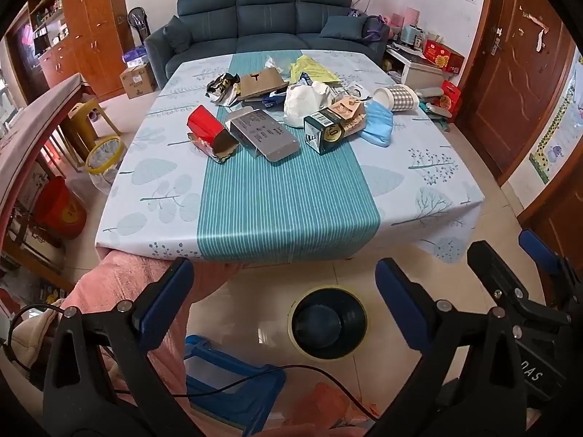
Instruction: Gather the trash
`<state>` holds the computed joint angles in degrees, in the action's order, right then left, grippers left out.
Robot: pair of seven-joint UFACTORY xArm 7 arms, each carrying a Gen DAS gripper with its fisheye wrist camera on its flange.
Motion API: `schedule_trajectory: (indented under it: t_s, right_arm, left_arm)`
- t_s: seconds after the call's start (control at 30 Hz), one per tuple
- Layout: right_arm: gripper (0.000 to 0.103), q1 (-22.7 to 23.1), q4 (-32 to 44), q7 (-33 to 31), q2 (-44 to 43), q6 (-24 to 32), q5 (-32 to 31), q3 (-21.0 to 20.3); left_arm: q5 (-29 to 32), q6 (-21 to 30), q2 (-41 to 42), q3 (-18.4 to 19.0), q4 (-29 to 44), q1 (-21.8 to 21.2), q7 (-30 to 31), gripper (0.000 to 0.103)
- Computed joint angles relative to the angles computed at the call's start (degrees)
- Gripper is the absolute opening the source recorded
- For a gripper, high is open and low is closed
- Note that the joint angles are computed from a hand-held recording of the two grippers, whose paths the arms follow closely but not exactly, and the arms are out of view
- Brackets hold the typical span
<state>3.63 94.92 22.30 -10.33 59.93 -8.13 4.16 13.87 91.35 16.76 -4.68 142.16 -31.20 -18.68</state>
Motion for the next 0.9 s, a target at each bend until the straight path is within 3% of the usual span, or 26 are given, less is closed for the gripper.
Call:
schedule_trajectory:
  t_s: [0.9]
  right_arm:
    - [0.102,-0.03,0.01,0.41,0.52,-1.15,0.69,-0.04]
  left_arm:
    - [0.78,-0.96,-0.11,0.13,-0.01,-0.32,-1.22,0.096]
